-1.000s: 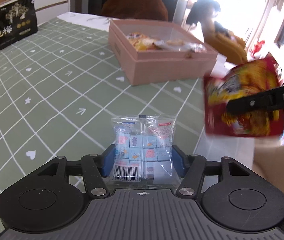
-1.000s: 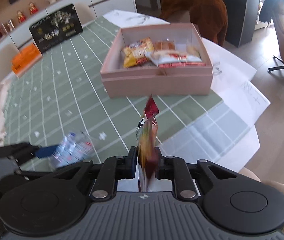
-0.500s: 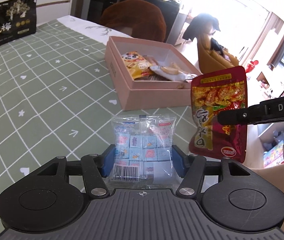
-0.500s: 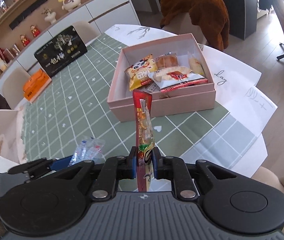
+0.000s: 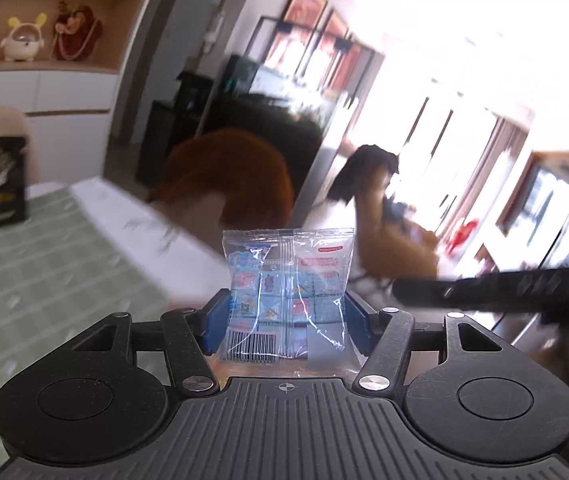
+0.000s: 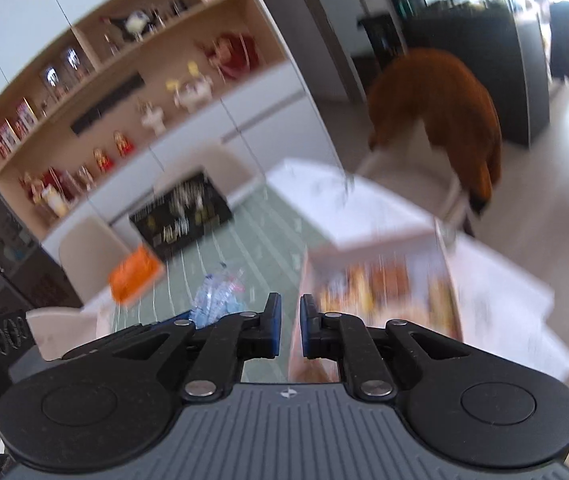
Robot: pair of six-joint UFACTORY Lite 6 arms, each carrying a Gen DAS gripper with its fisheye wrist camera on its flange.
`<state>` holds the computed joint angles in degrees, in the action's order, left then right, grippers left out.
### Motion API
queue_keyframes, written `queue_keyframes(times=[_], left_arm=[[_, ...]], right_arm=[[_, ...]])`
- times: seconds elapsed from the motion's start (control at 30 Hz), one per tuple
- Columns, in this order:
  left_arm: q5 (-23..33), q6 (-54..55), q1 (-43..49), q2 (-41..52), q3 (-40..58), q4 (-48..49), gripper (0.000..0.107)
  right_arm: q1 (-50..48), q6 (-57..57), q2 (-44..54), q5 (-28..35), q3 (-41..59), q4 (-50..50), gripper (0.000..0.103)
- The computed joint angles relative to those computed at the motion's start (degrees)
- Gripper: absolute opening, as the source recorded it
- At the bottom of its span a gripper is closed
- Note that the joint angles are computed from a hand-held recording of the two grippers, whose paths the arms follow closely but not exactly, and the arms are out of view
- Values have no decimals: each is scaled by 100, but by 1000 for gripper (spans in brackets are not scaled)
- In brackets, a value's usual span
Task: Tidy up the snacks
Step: 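Carry both packets over the pink box and open both grippers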
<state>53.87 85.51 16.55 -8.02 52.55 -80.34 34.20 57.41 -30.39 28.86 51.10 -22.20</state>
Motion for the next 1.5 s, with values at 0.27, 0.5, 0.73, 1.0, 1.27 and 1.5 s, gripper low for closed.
queue_keyframes(times=[0.27, 0.5, 0.73, 1.0, 1.27, 1.5], left_arm=[[-2128, -17, -1679, 1948, 832, 297, 63], [-1345, 238, -503, 1502, 75, 405, 63], [-901, 650, 1327, 741, -1572, 1256, 63], [-732, 601, 2308, 324, -2041, 2140, 60], [112, 576, 2461, -136, -2070, 2340, 58], [189, 569, 2323, -3, -2093, 2305, 58]], right_arm=[[-822, -173, 854, 244, 105, -549, 37], [545, 1827, 435, 792, -1678, -2365, 75], [1091, 3639, 1839, -546, -1815, -3092, 77], [1199, 4292, 4281, -844, -259, -3605, 93], [1765, 2777, 3448, -46, -476, -1955, 69], [1627, 1313, 1749, 1340, 118, -1126, 68]])
